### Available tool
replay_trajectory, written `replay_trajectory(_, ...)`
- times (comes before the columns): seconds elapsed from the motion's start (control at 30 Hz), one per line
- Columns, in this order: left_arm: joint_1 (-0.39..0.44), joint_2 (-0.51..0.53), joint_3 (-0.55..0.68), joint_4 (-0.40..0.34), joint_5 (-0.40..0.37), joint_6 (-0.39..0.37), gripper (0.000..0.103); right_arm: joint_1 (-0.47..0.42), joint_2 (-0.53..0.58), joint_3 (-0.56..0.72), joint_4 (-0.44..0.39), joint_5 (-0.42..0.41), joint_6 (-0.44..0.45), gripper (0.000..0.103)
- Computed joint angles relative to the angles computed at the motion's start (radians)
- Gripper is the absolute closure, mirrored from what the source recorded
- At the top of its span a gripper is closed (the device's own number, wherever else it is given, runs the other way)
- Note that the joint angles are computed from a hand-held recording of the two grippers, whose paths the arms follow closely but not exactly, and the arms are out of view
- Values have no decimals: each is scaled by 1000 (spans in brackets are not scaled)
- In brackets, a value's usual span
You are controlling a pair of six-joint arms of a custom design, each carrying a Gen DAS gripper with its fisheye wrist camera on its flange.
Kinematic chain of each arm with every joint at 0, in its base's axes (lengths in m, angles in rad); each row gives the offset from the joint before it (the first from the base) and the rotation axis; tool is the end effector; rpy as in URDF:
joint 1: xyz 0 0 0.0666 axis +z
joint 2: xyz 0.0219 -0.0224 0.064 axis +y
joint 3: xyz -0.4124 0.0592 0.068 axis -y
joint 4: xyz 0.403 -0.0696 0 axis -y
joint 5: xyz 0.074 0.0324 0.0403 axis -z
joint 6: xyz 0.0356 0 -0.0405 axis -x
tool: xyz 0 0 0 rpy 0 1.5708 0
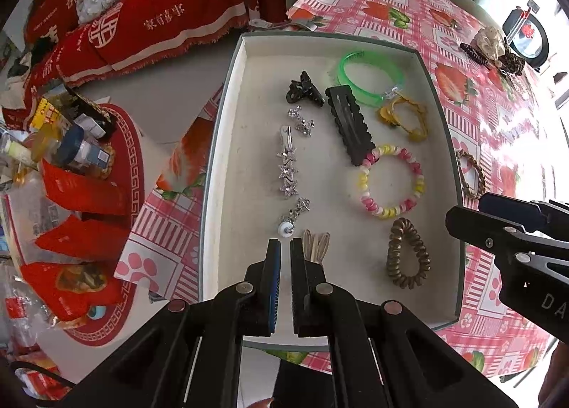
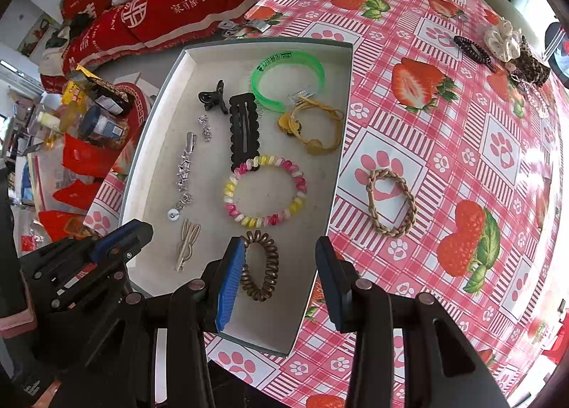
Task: Organize jewelry
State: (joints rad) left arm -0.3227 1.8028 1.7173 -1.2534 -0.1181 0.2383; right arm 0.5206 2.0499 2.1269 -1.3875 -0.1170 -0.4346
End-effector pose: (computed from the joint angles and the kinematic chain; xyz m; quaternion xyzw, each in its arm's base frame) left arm 0.5791 -0.1896 0.3754 0.0350 0.9910 0.0244 0.1272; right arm 0.6072 0.3525 0.3905 -0.0501 0.9886 0.1110 0.0884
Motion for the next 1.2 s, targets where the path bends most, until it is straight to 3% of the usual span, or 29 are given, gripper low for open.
replay_trajectory(0.2, -5, -1, 1, 4, -24, -8, 92, 0, 0, 0, -1, 0, 0, 58)
replay_trajectory(1.2, 13, -10, -6, 24, 36, 49, 92, 0, 6, 13, -2, -2, 6, 58)
